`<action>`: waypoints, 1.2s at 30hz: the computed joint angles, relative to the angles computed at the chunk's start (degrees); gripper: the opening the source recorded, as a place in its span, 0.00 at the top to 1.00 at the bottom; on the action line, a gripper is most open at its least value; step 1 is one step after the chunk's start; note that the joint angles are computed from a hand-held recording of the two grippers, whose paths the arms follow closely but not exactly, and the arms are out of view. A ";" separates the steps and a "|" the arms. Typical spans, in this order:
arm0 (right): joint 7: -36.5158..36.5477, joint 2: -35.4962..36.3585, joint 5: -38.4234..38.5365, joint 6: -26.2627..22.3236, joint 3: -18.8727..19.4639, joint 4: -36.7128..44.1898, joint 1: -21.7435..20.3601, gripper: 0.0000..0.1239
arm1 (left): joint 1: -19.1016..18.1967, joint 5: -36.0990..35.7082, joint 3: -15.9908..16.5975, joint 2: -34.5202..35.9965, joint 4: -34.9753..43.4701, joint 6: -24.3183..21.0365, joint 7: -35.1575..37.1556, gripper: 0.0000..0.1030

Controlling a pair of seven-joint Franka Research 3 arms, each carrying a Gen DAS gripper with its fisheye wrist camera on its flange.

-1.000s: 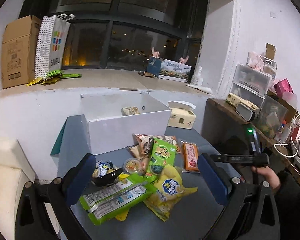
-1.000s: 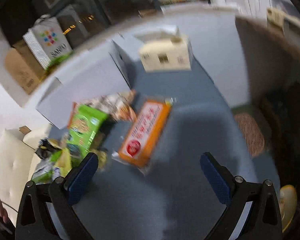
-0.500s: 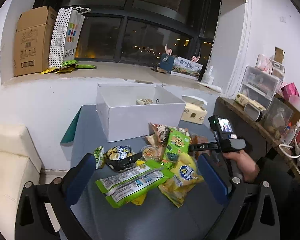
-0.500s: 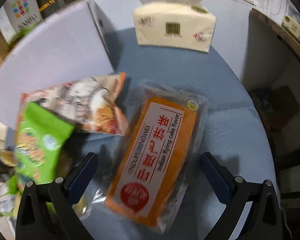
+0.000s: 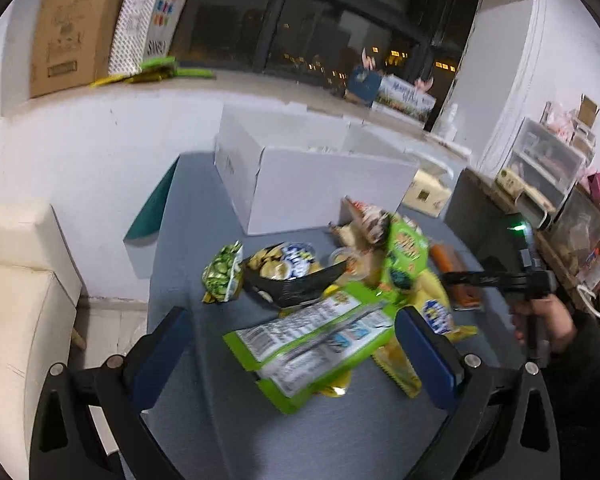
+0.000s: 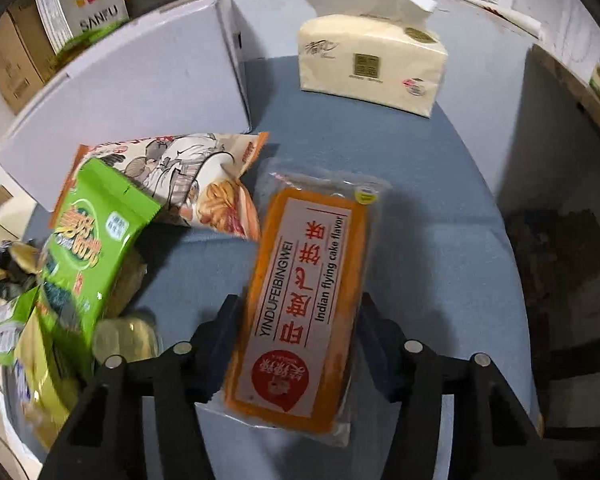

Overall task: Organize snacks
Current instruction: 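Grasp the orange Indian flying cake pack with the right tool, then place the orange pack in the box with the right tool while the left drops a seaweed packet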

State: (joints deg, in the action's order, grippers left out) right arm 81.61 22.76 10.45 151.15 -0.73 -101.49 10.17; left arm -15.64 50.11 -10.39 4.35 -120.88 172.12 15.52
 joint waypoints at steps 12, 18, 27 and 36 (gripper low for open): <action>-29.99 -12.29 36.35 4.57 7.95 -12.50 -8.97 0.53 | 4.73 -30.87 -3.13 13.97 14.12 -16.37 44.52 0.10; -34.83 -14.73 42.37 4.76 5.26 -14.22 -6.01 0.53 | 1.21 -29.50 -1.22 19.81 21.80 -20.71 48.36 0.59; -39.68 -15.38 48.92 2.66 4.10 -13.94 -4.77 0.53 | -3.43 -21.50 4.49 15.29 16.01 -13.58 35.32 0.62; -44.94 -11.04 57.15 -4.52 4.96 -3.53 -4.15 0.53 | -4.67 -2.82 6.67 11.64 21.39 -6.34 14.57 0.62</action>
State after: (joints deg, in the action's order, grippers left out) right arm 36.67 11.72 67.60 146.63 4.23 -105.02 6.02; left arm -20.31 47.29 -3.72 15.99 -99.48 165.78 30.08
